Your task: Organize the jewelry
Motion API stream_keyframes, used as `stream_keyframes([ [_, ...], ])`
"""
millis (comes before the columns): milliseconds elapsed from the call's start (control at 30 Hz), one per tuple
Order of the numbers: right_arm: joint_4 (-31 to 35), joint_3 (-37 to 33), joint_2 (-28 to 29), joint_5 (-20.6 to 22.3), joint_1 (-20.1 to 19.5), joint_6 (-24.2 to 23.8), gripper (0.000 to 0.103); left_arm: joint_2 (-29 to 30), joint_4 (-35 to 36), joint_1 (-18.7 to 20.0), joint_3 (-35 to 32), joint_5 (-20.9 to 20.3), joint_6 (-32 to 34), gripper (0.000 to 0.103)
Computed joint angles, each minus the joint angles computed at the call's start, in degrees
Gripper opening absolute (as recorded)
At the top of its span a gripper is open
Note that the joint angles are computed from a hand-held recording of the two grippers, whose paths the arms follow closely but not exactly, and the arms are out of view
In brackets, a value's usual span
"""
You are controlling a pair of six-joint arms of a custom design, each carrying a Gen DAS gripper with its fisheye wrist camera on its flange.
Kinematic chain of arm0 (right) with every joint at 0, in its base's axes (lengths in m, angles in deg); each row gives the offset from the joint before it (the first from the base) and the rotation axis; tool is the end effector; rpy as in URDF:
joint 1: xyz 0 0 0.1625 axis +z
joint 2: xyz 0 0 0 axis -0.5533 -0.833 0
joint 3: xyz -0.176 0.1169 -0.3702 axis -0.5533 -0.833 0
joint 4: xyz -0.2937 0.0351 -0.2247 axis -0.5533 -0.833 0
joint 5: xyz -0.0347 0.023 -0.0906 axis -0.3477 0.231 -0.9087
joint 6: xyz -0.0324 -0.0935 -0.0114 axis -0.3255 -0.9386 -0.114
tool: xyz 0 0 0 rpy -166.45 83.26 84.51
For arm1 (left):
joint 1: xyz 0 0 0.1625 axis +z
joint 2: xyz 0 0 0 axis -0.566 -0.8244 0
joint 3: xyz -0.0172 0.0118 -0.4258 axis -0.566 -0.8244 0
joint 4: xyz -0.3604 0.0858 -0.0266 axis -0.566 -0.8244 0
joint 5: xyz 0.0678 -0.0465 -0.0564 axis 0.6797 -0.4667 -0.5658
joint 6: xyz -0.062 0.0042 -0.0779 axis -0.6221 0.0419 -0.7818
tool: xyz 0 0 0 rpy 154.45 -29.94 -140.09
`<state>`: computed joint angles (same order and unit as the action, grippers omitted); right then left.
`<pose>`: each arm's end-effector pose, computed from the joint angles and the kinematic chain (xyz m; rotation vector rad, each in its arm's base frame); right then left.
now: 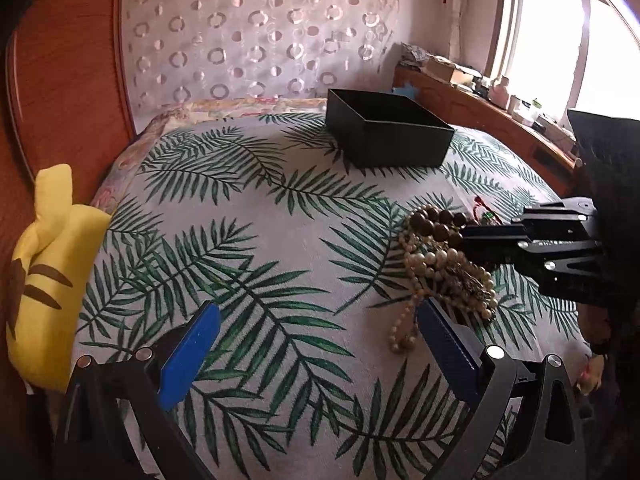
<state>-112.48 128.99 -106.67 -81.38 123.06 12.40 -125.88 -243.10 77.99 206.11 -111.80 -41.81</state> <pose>0.1153 -0.5861 0.1152 1.2508 -2.4969 0.4606 -0.2037 -0.4819 0.0519 0.5176 2.3409 -0.8688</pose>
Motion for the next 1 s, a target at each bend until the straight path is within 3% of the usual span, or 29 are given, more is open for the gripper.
stream_keyframes([
  [333,-7.4,3.2,-5.6,4.8,-0.2,0.0,0.014,0.9,-0.3,-0.1,-0.3,-3.1,0.6,0.095],
  [400,-8.1,3.3,-6.6,5.2,-0.2,0.0,0.014,1.0,-0.7,-0.2,-0.3,-4.1,1.1,0.084],
  [467,-9.2,3.5,-7.3,5.7,-0.1,0.0,0.014,0.9,-0.1,0.0,-0.4,-5.1,1.0,0.065],
  [633,-10.1,3.9,-9.0,6.4,0.1,-0.1,0.014,0.9,2.8,0.1,-1.4,-6.4,1.9,0.035],
  [933,-11.1,4.8,-10.0,7.0,-0.1,-0.3,0.014,2.4,7.5,-0.5,-3.8,-5.0,5.0,0.033],
  [1000,-11.3,5.0,-9.9,7.0,-0.1,-0.2,0.014,2.7,8.2,-0.6,-4.3,-4.3,5.3,0.028],
])
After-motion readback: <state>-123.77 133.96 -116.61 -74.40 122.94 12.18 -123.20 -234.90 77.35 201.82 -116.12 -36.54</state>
